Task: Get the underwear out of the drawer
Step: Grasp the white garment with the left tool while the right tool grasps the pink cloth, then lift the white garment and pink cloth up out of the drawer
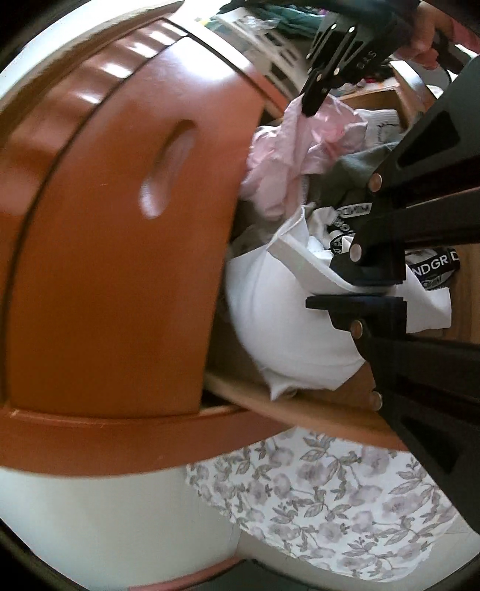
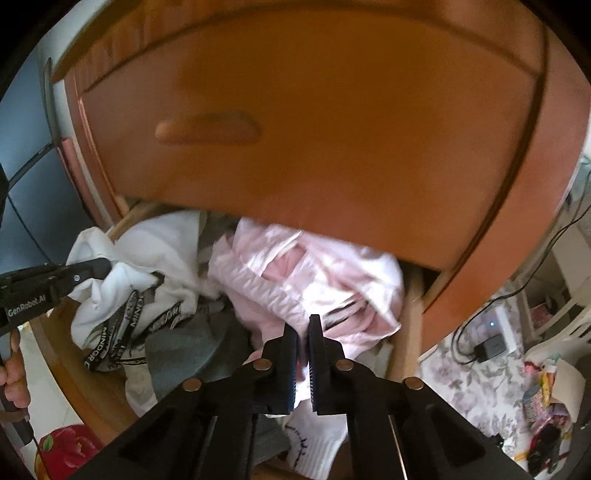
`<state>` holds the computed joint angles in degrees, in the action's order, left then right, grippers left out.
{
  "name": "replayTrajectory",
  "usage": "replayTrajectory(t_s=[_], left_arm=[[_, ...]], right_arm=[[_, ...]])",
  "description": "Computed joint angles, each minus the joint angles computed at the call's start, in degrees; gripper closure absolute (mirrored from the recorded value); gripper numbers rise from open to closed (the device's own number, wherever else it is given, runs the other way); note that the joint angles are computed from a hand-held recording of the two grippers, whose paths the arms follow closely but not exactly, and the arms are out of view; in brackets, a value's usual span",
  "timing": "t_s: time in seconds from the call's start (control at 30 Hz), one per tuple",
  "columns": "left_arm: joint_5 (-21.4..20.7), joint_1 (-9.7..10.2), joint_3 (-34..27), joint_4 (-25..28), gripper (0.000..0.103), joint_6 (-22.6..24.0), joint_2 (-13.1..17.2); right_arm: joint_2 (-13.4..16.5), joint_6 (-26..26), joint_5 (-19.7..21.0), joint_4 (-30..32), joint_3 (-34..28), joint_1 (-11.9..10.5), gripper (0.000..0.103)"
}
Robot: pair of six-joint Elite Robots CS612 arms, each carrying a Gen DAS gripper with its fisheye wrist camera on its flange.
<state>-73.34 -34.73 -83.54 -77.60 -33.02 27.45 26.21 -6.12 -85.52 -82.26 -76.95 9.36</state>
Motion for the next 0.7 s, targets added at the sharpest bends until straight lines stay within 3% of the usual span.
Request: replayTrajectory(t_s=[0.37, 0.7], left_arm=[[8.4, -1.62, -3.3, -3.8, 0.1, -0.3, 0.5], [13.2, -2.65, -5.1, -5.7, 0.1, 0.8, 0.2]], right_arm=[[1.4, 3.5, -1.7, -8.2, -4.5, -0.3, 0.099], [1.6, 4.8, -2.2, -13.7, -7.2, 0.1, 0.099]])
